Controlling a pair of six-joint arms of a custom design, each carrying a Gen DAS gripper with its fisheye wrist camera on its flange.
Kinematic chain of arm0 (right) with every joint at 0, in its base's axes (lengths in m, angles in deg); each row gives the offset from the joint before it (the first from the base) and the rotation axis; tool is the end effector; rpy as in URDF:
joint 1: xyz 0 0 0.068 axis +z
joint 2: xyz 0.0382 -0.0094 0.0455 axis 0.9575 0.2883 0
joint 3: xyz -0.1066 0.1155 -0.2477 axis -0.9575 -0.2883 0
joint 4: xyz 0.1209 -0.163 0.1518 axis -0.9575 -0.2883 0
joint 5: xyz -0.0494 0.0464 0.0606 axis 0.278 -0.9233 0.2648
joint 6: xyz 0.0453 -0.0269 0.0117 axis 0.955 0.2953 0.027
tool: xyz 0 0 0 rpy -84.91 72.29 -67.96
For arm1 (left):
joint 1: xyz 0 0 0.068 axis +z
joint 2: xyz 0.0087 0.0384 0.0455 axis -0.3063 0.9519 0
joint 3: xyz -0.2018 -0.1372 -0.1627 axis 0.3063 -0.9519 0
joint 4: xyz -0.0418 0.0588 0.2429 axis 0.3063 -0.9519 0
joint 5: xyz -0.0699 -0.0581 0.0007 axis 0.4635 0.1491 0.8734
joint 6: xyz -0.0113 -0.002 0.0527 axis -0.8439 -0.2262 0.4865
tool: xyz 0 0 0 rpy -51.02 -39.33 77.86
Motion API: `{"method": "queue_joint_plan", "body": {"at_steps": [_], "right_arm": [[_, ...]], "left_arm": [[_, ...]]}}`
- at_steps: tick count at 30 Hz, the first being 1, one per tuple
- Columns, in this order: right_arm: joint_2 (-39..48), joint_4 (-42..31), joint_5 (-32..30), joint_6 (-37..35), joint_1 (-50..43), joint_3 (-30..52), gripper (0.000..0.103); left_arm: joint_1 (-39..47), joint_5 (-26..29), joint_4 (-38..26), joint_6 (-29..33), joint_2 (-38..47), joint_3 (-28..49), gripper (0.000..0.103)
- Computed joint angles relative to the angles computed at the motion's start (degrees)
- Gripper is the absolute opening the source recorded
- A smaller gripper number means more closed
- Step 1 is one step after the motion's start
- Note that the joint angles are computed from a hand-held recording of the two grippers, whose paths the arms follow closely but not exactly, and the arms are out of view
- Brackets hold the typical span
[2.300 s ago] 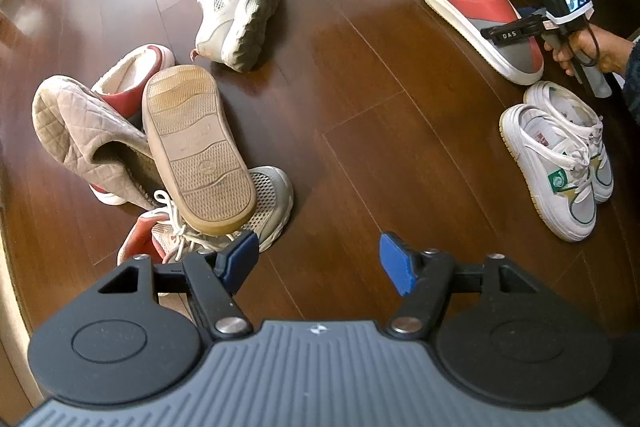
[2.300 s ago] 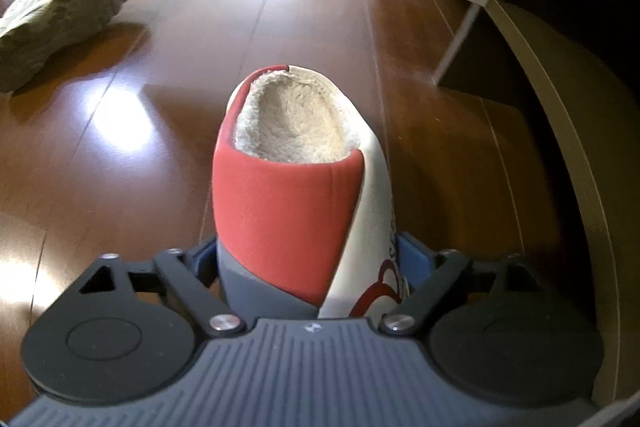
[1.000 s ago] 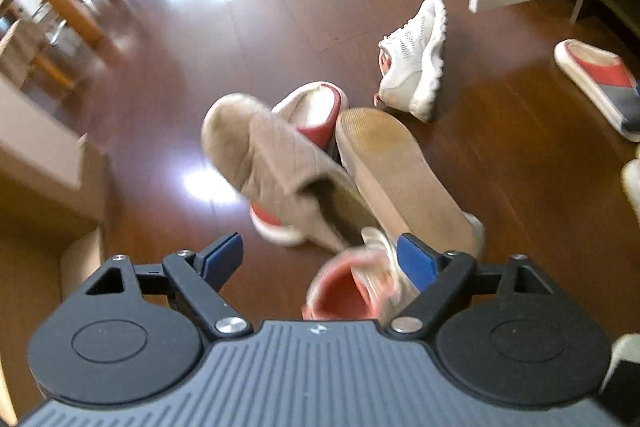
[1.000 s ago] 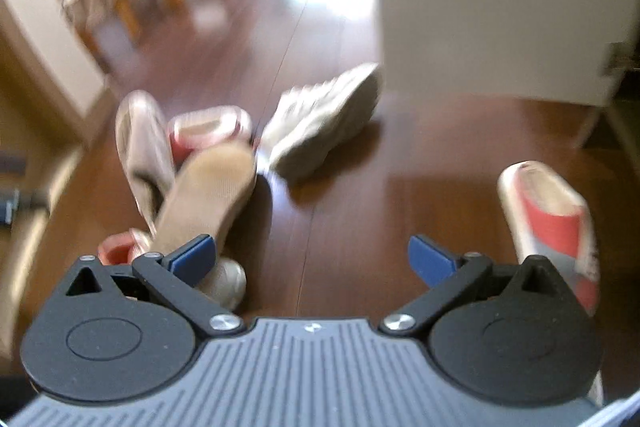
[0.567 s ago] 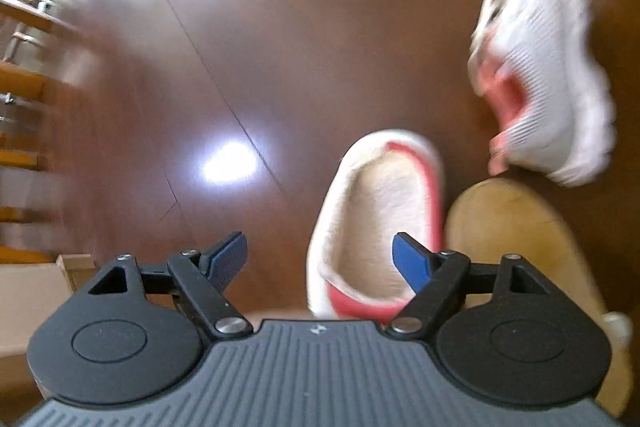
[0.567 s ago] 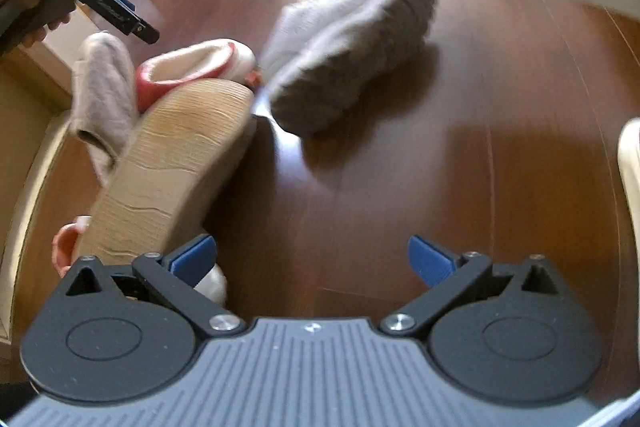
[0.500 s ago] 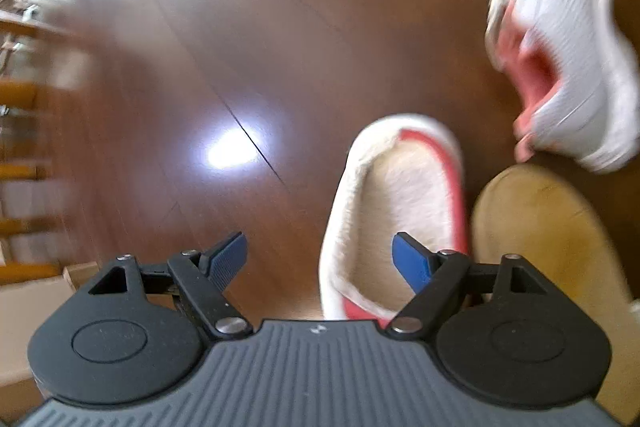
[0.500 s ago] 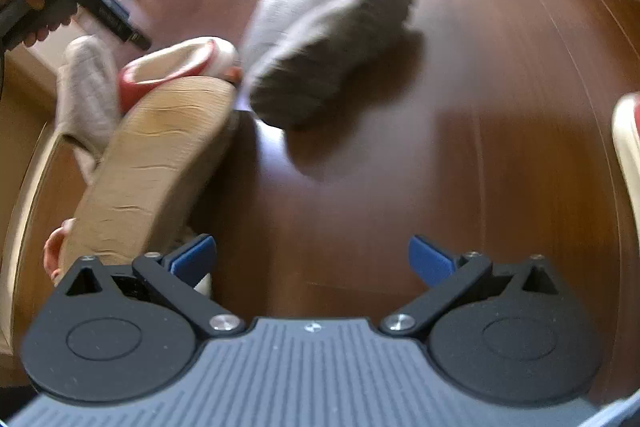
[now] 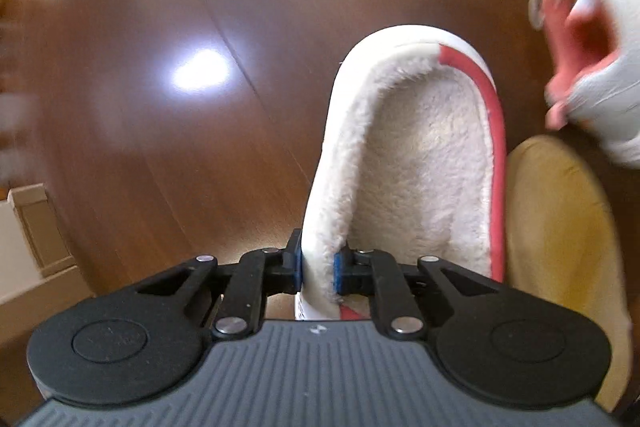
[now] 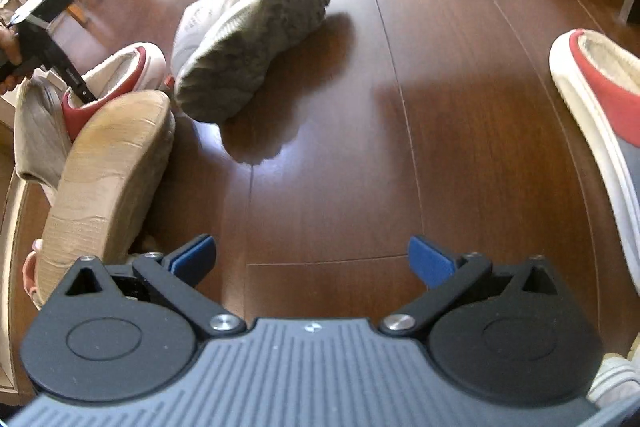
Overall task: Organize scattered shoes
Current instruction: 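Reach the right gripper to the second red-and-grey slipper and grasp it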
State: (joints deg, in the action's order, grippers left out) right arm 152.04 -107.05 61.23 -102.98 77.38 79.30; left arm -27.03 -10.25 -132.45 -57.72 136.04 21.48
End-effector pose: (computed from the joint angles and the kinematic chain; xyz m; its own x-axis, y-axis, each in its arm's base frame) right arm 0.2568 0.0348 0.1594 -0.8779 -0.2983 -0.3747 -0.4328 0.8292 0.3538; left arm 0.2914 -0.0392 0.2039 -0.9935 -0.1050 0.0443 -0.0915 0.9666 0.2396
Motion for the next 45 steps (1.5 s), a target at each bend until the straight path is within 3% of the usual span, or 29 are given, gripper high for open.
{"method": "queue_joint_plan", "body": {"at_steps": [4, 7, 12, 14, 16, 21, 23, 26, 28, 32, 36, 39, 41, 43, 45], "right_arm": [[-4.5, -1.9, -2.3, 0.4, -1.9, 0.2, 0.102], [-8.0, -4.5, -4.2, 1.1, -4.6, 0.6, 0.102], [-14.6, -10.6, -5.8, -3.4, -11.7, 1.6, 0.102], [-17.1, -12.1, -5.5, -6.4, -14.9, 1.8, 0.102], [-19.5, -13.2, -4.9, -9.7, -19.5, 1.8, 0.102], [-21.1, -15.1, -4.2, -15.9, -31.9, 2.2, 0.102], [-20.5, -15.7, -3.7, -17.6, -35.8, 2.4, 0.102], [-19.0, -16.7, -3.2, -19.5, -39.9, 2.3, 0.102], [-18.8, -16.3, -3.2, -19.9, -39.9, 1.4, 0.102], [-18.6, -14.8, -3.8, -20.9, -35.4, -2.2, 0.102], [-17.7, -5.2, -0.5, -13.6, -18.7, -9.8, 0.102], [-17.2, 9.3, 7.1, -1.4, -2.1, -15.0, 0.101], [-13.2, 21.2, 20.0, 9.3, 10.4, -16.8, 0.102], [-9.0, 25.6, 27.2, 14.8, 16.3, -16.5, 0.103], [-5.7, 29.7, 30.9, 15.3, 18.9, -16.7, 0.1]], "left_arm": [[-1.2, -5.3, -3.6, -10.0, -18.9, -2.3, 0.013], [-5.9, -8.1, -12.0, -19.3, -25.9, 5.0, 0.013], [-20.1, -5.7, -23.6, -36.1, -21.8, 20.9, 0.014], [-24.8, -1.4, -22.6, -41.3, -18.8, 23.2, 0.014], [-28.9, 3.6, -18.5, -45.9, -15.8, 23.3, 0.015], [-34.9, 17.6, 4.1, -53.4, -4.6, 15.3, 0.022], [-35.8, 22.5, 14.2, -57.9, -1.0, 10.8, 0.033], [-37.0, 28.9, 28.1, -63.4, 4.2, 5.6, 0.033], [-38.8, 27.0, 26.4, -61.5, 3.4, 6.5, 0.034], [-42.1, 19.9, 16.9, -55.1, 0.3, 10.3, 0.052], [-43.1, 10.2, 3.5, -48.9, -5.7, 11.8, 0.052], [-45.8, 5.4, 1.1, -52.8, -13.7, 6.4, 0.055], [-46.4, 3.7, 1.5, -54.4, -18.3, 3.3, 0.055], [-44.7, 4.5, 2.0, -51.4, -17.9, 3.0, 0.055], [-44.5, 4.6, 3.3, -49.5, -15.5, 3.9, 0.055]]}}
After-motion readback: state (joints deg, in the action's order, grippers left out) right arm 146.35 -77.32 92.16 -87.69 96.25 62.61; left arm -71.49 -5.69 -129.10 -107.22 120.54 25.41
